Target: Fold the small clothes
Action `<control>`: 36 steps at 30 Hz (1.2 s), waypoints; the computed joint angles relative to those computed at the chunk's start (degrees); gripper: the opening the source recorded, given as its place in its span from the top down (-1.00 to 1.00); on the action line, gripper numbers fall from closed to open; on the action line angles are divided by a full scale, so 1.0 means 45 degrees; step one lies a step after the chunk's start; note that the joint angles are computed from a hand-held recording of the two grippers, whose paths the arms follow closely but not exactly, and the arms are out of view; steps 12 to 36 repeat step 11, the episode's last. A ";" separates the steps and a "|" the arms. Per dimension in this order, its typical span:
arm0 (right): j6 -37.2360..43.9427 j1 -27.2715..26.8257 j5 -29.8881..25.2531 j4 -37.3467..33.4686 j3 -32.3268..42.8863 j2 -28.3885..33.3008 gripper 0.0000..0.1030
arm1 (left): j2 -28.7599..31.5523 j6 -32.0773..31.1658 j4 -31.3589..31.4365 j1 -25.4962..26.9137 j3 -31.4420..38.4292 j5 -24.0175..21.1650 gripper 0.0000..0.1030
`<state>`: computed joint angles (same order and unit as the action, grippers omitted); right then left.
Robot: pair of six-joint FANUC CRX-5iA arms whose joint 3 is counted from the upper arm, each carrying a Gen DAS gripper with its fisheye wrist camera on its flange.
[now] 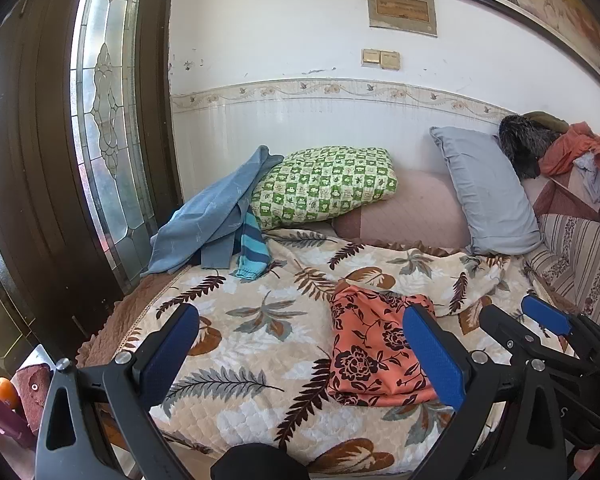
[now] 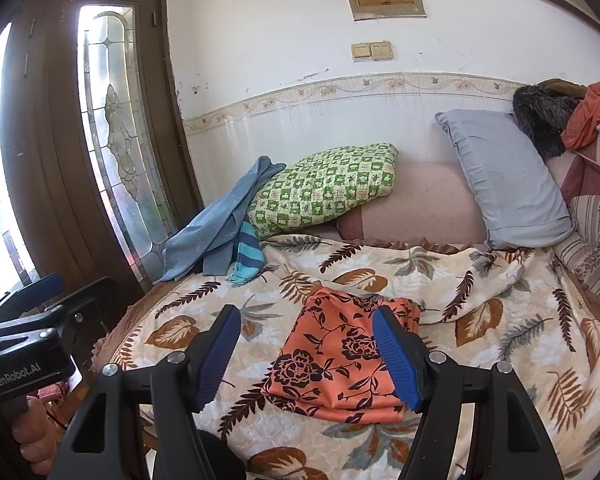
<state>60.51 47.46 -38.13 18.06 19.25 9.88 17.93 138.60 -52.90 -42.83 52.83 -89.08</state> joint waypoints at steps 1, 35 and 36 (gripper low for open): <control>0.0037 -0.0011 -0.0014 -0.0031 0.0073 0.0057 -0.39 | 0.0019 -0.0009 0.0031 0.0042 0.0022 0.0019 -0.97; 0.0645 -0.0136 -0.0099 -0.0468 0.0992 0.0839 -0.39 | 0.0237 -0.0121 0.0056 0.0441 0.0008 0.0459 -0.97; 0.0645 -0.0136 -0.0099 -0.0468 0.0992 0.0839 -0.39 | 0.0237 -0.0121 0.0056 0.0441 0.0008 0.0459 -0.97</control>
